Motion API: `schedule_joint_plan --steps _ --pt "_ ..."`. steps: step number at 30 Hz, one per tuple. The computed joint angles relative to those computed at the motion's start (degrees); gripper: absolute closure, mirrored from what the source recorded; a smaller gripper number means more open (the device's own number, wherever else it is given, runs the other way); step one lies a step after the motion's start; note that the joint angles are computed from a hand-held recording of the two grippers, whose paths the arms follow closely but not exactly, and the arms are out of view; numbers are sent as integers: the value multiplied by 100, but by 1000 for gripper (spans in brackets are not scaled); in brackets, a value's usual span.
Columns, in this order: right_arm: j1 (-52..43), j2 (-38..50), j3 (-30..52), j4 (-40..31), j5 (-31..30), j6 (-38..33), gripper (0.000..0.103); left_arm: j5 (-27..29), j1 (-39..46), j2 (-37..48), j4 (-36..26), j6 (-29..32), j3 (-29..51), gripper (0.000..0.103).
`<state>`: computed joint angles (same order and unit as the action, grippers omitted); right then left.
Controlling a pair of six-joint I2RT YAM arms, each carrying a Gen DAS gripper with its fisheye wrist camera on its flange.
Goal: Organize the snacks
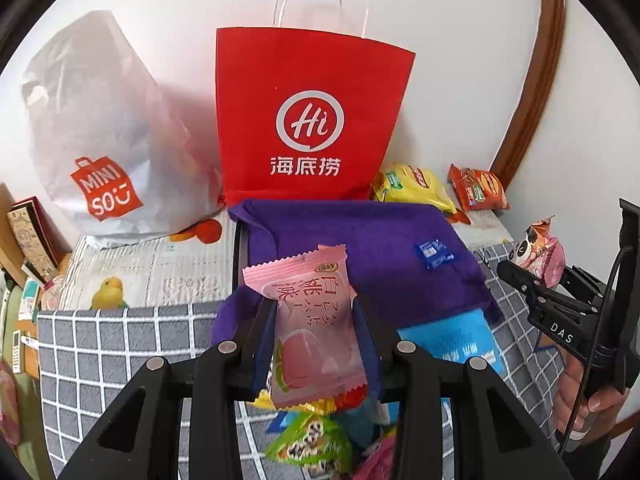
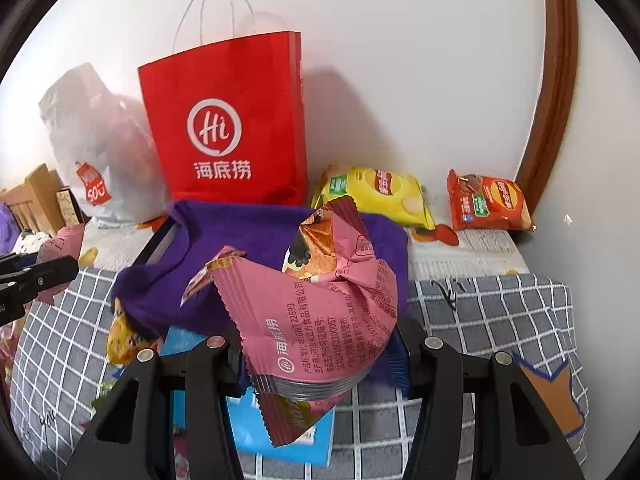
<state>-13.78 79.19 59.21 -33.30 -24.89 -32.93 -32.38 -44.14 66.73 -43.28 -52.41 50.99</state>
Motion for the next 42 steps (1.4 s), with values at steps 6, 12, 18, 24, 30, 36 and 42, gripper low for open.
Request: schedule_joint_plan --steps 6,12,18,24,30,36,42 --pt "336 574 700 82 94 328 51 366 669 286 428 623 185 67" --pt "827 1064 1335 264 352 628 51 963 1438 568 919 1191 357 67" --pt "993 1555 1588 435 348 784 50 1394 2006 939 1326 1586 528 67" --pt "1153 2415 1909 253 644 560 50 1962 2616 1532 2043 1822 374 67" --pt "1157 2983 2254 -193 666 221 50 2409 2843 2280 2249 1903 456 67" --pt "1308 3217 2208 -206 980 25 50 2713 2869 2877 2046 1835 690 67" --pt "1337 3417 2295 -336 1065 42 50 2941 2898 2986 2055 1784 725 67"
